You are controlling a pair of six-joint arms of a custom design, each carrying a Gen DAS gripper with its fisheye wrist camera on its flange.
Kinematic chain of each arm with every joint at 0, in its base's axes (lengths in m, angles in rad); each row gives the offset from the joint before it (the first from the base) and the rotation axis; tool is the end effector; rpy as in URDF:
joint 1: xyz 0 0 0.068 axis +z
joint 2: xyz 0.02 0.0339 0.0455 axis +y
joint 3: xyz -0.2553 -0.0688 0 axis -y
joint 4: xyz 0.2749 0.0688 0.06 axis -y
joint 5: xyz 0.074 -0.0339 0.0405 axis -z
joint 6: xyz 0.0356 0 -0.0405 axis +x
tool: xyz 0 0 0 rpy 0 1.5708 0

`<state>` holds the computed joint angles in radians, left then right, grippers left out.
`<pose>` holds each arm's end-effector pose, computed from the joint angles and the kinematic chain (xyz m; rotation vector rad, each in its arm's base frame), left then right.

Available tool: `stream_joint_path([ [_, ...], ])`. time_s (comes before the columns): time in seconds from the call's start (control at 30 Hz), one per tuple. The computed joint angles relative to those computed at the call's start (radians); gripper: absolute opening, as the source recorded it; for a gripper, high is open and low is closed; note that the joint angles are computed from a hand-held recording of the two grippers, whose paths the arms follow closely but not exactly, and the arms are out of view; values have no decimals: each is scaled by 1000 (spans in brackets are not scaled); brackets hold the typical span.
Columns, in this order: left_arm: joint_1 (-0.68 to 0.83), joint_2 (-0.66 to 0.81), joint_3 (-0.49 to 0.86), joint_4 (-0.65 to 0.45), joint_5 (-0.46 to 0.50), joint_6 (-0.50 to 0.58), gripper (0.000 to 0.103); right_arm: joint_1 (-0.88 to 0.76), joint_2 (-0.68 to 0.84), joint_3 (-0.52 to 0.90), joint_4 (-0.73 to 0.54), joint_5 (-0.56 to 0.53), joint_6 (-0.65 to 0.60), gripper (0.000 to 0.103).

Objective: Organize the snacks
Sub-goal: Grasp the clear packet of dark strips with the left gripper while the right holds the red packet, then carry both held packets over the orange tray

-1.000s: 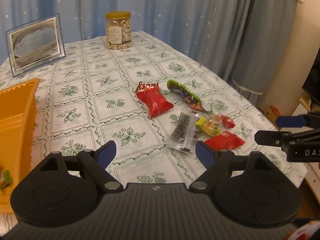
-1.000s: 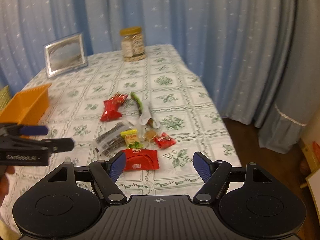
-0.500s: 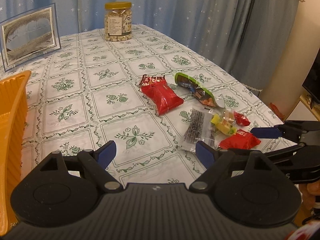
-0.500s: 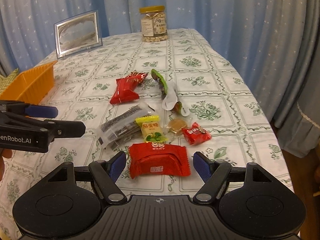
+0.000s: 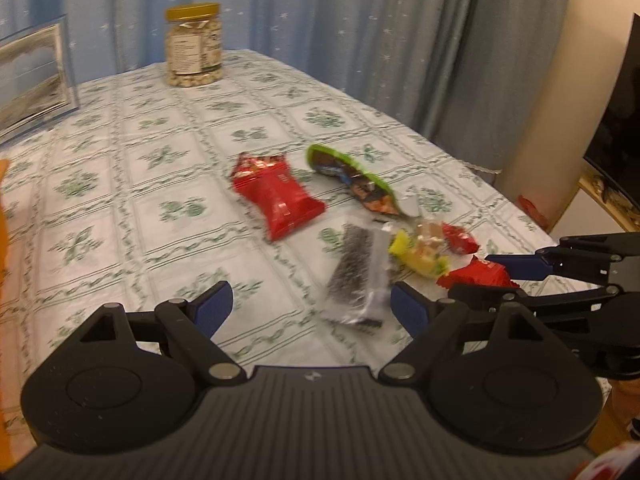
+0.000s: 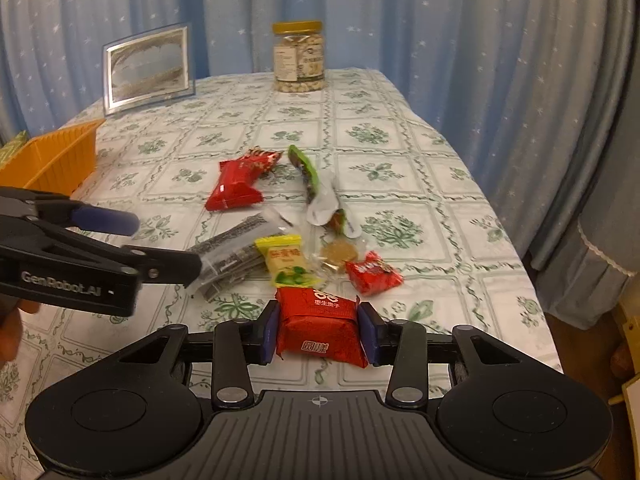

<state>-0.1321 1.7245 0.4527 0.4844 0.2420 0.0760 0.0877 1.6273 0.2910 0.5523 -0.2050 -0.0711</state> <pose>0.2705 -0.0445 0.0438 0.3611 2.3227 -0.3125 0.2322 0.0277 0.0381 -0.2859 2.3302 0.2493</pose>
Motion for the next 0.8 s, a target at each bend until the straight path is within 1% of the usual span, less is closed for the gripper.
stream_joint_path([
  [0.1,-27,38,26,20,-2,7,82,-36,-35,-22,-2,-7,13,41],
  [0.2,-56,75,54,31,-20,32,71,-69,-66,-41,-8,-6,22,41],
  [0.23,-63,86,64,29,-22,41,70,-79,-74,-46,-11,-7,25,41],
  [0.3,-77,106,78,37,-30,54,60,-96,-84,-49,-19,-12,31,41],
  [0.33,-83,117,89,33,-29,64,58,-101,-85,-50,-21,-14,35,41],
  [0.37,-87,127,99,27,-27,71,52,-103,-87,-50,-25,-15,37,41],
  [0.4,-89,137,110,18,-16,80,43,-102,-89,-50,-29,-12,39,41],
  [0.43,-94,139,113,12,-13,85,40,-99,-93,-51,-33,-10,42,41],
  [0.5,-103,122,99,5,-30,96,37,-98,-105,-58,-35,-14,47,41],
  [0.63,-81,42,33,-33,-61,95,36,-87,-130,-67,-46,-14,60,41],
  [0.8,-21,-66,-85,-24,-87,103,36,-55,-153,-73,-54,-7,87,41],
])
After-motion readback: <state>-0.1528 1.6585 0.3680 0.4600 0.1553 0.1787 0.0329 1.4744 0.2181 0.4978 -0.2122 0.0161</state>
